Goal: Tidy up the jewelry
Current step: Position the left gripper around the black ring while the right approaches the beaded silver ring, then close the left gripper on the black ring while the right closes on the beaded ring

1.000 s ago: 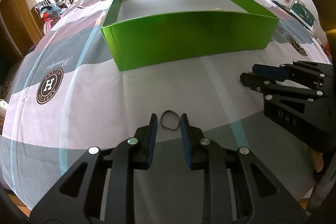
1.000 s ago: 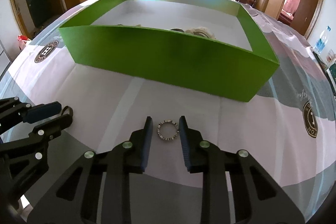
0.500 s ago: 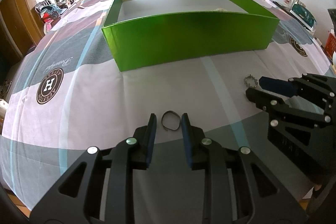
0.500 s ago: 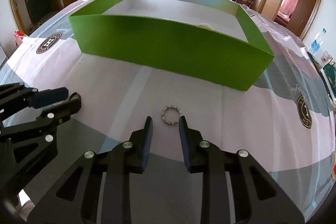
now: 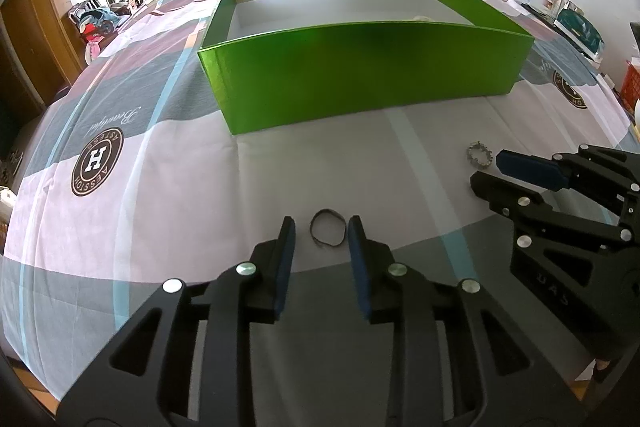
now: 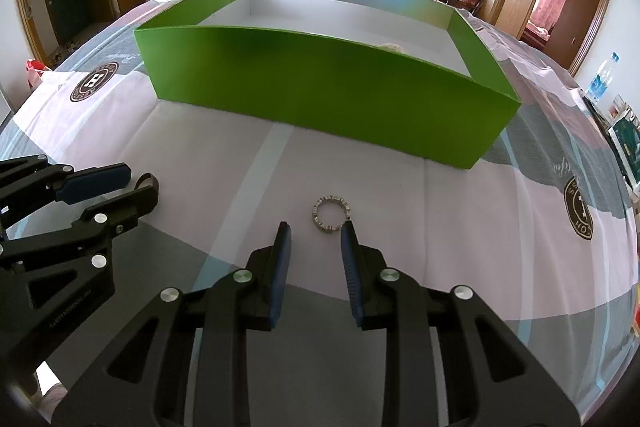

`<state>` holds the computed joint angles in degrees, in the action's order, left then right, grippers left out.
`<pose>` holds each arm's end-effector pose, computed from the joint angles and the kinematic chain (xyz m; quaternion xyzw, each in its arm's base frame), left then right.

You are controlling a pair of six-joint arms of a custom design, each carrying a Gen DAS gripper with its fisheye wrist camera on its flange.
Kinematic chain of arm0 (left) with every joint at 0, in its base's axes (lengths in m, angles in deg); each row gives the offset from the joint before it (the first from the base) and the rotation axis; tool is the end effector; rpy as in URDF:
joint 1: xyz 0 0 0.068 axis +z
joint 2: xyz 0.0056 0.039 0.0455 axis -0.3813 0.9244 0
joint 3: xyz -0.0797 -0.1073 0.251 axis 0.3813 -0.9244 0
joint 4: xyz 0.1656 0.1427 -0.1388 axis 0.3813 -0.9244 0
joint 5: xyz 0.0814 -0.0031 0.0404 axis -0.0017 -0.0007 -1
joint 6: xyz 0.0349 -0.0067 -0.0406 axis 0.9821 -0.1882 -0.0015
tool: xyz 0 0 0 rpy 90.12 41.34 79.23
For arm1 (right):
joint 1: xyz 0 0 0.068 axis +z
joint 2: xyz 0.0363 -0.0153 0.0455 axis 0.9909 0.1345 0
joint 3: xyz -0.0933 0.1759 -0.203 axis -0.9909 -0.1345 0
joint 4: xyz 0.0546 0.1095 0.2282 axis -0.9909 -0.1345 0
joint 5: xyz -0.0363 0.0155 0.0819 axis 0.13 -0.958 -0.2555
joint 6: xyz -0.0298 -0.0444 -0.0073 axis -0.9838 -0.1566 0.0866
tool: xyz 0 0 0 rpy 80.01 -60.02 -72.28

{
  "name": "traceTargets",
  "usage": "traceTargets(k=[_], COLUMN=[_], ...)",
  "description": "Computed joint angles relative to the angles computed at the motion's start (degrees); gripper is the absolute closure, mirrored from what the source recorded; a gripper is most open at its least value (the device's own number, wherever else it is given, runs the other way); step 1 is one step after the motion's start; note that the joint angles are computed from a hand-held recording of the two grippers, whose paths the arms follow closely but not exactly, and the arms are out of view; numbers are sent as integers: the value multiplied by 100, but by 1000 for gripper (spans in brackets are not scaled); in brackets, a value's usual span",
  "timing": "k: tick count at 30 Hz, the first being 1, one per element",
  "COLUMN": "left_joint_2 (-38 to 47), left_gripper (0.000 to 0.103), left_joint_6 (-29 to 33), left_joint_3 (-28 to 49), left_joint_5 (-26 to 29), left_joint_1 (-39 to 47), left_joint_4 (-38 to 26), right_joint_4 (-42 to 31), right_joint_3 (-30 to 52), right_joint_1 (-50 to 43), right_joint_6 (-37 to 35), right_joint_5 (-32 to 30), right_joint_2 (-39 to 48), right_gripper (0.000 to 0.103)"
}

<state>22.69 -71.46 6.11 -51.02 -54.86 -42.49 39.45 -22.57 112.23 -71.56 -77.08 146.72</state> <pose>0.1963 -0.1119 0.1044 0.0397 0.9525 0.0102 0.3016 0.2362 0.1306 0.0911 -0.1959 0.9304 0.0258 0.3087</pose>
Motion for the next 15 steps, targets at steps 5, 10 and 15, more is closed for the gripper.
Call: traceTargets(k=[5, 10, 15], left_joint_2=[-57, -204, -230], left_gripper=[74, 72, 71], left_joint_6=[-24, -32, -20], left_joint_3=[-14, -71, -109], left_joint_5=[-8, -7, 27], left_joint_1=[61, 182, 156], left_joint_4=[-60, -109, -89], right_joint_4=[-87, -71, -51], right_joint_3=[-69, -135, -77], right_joint_1=[-300, -666, -791], right_joint_6=[5, -57, -56], right_joint_5=[-400, -610, -820], right_joint_2=[-157, -270, -105], right_gripper=[65, 57, 57])
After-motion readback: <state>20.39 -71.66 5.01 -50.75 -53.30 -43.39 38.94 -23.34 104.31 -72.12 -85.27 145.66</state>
